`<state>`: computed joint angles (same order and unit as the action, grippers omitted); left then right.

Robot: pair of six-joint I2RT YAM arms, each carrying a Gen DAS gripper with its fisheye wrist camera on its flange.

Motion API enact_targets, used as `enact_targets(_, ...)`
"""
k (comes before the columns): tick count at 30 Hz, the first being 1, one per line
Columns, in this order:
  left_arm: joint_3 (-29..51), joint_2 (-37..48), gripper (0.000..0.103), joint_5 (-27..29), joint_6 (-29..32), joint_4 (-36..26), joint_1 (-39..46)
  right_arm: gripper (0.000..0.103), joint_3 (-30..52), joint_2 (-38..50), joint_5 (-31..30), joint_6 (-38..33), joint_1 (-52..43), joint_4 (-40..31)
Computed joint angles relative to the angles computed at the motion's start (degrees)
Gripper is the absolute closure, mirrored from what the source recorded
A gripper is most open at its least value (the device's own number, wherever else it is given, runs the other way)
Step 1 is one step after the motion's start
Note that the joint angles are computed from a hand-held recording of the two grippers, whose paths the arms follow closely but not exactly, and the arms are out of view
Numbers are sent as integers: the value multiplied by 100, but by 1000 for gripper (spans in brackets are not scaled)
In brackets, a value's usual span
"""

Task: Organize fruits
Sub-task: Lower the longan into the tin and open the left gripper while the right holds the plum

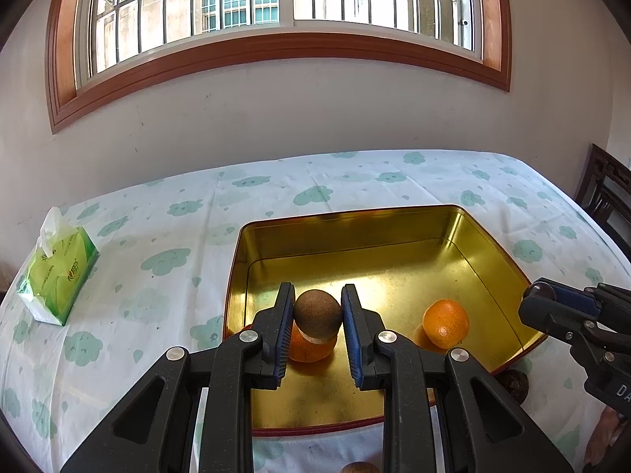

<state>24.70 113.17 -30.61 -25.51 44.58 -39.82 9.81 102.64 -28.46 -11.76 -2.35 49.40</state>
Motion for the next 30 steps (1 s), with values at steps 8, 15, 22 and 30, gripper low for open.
enact_targets(8,88,202,78,70,84,177,107,79,131,298,72,65,56,131)
enact_targets(15,133,276,78,112,136,249,134,79,282,570,111,74,86,200)
enact_targets(22,157,370,78,124,115,322,125,79,379,783,152,100,104,284)
enact_targets(30,222,449,77,163,63,307,160,79,493,978,213,117,136,358)
